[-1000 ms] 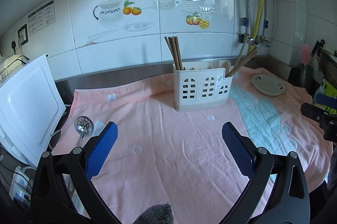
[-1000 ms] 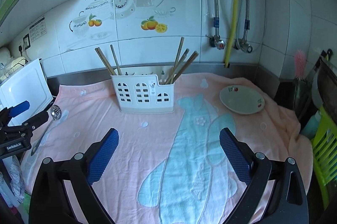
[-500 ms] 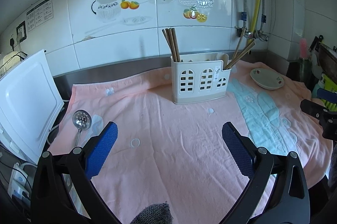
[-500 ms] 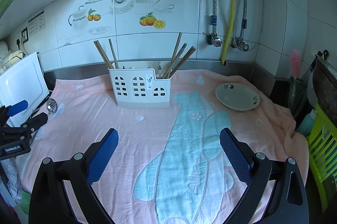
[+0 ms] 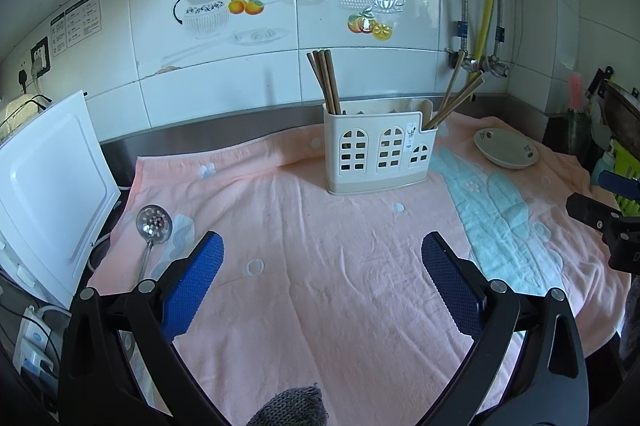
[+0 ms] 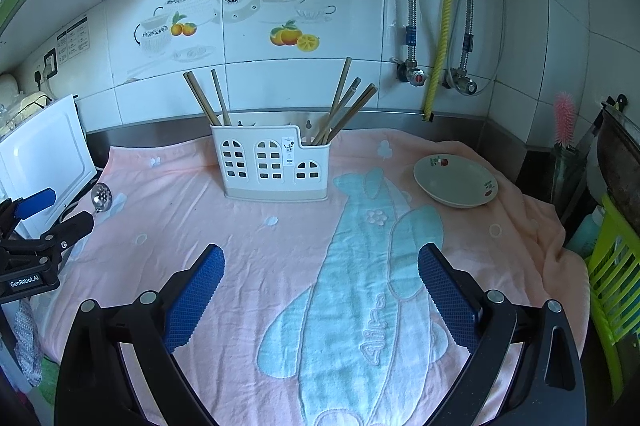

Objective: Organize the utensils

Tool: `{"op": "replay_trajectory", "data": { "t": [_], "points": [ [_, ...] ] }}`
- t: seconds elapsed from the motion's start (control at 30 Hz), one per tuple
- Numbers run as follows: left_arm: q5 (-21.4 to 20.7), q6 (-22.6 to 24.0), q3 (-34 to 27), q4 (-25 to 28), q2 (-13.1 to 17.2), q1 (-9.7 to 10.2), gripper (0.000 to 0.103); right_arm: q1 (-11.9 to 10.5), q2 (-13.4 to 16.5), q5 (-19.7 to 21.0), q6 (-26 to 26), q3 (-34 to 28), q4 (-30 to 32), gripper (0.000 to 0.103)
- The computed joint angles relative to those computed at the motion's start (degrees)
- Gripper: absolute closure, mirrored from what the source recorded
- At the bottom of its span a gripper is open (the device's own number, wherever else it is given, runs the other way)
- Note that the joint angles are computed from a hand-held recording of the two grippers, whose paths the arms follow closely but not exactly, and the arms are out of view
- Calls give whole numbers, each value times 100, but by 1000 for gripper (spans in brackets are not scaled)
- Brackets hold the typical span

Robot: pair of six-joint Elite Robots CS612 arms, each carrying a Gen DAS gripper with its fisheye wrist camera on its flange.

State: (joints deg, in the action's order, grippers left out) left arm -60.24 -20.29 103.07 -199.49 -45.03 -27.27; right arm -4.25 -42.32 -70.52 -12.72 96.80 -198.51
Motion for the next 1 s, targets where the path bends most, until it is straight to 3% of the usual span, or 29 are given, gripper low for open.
{"op": "replay_trajectory", "data": {
  "t": [1.0],
  "points": [
    [10,64,-12,21,13,-28,5,13,22,-32,-35,-20,53,8]
  ]
}}
